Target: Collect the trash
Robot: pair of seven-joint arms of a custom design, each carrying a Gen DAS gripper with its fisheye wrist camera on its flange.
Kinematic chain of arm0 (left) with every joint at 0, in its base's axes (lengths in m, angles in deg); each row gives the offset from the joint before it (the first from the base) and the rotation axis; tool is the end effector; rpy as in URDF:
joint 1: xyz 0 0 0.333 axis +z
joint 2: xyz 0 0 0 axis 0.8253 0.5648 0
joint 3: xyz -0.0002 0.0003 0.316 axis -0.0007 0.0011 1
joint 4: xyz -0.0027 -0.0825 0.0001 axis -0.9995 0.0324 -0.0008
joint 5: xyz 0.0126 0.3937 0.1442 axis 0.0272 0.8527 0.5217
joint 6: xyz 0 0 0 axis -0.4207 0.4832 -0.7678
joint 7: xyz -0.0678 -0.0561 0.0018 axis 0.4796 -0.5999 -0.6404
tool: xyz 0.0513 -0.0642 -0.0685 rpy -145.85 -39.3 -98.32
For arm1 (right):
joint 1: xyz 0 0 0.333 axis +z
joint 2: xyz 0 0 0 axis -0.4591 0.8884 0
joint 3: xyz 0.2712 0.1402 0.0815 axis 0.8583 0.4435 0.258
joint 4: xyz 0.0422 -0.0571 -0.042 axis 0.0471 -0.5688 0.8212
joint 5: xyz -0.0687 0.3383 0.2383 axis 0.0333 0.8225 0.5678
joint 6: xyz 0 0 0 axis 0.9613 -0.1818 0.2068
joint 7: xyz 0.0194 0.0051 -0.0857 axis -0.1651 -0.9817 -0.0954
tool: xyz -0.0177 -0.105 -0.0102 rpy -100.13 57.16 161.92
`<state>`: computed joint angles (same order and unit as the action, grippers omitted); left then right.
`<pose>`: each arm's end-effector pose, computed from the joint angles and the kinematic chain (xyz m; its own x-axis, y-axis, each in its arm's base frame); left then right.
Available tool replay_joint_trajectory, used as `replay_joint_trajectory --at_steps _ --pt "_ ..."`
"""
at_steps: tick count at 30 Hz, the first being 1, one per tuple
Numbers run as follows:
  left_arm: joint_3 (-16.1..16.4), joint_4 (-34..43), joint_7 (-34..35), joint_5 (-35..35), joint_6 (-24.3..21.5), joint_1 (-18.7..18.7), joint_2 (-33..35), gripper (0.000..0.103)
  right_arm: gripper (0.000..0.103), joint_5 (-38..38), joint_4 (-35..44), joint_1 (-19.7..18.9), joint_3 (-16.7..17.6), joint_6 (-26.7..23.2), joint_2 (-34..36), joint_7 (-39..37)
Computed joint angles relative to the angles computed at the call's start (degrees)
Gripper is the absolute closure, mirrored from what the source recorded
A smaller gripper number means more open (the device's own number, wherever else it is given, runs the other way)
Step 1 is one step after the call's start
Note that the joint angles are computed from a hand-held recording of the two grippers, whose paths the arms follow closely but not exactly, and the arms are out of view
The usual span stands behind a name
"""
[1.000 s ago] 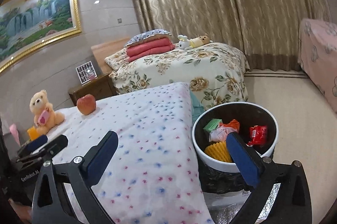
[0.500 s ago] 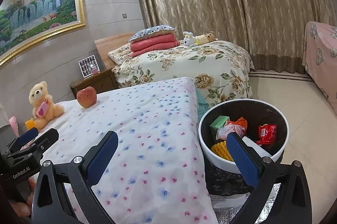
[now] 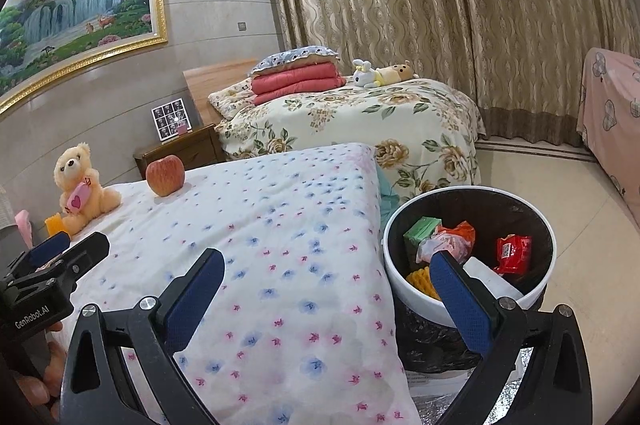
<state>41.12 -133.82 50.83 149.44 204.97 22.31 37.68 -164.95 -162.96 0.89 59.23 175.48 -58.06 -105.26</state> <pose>0.6434 -0.4488 0.4051 -0.3157 -0.9487 0.0157 -0.3715 0.1083 -0.9221 0.5860 0.3412 0.3841 -0.2134 -0.9685 -0.1286 -0.3870 0.2046 -0.8991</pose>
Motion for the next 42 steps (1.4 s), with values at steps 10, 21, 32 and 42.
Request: replay_joint_trajectory --at_steps 10,21,32,42 --pt "-0.46 -0.2 -2.4 2.83 -0.44 0.2 -0.53 0.0 0.0 -1.19 0.23 0.19 0.1 -0.13 0.13 0.61" --pt "-1.8 -0.13 -2.61 3.59 -1.25 0.9 -0.53 0.0 0.0 -1.64 0.34 0.16 0.14 0.04 0.16 1.23" --pt "-3.22 -0.83 -4.59 6.44 -2.16 1.84 -1.21 0.0 0.0 -1.91 0.14 0.09 0.25 0.04 0.01 1.49" --pt "-3.22 -1.02 -3.44 5.37 -1.64 1.99 -1.24 0.0 0.0 -2.04 0.09 -0.01 0.29 0.15 0.0 1.57"
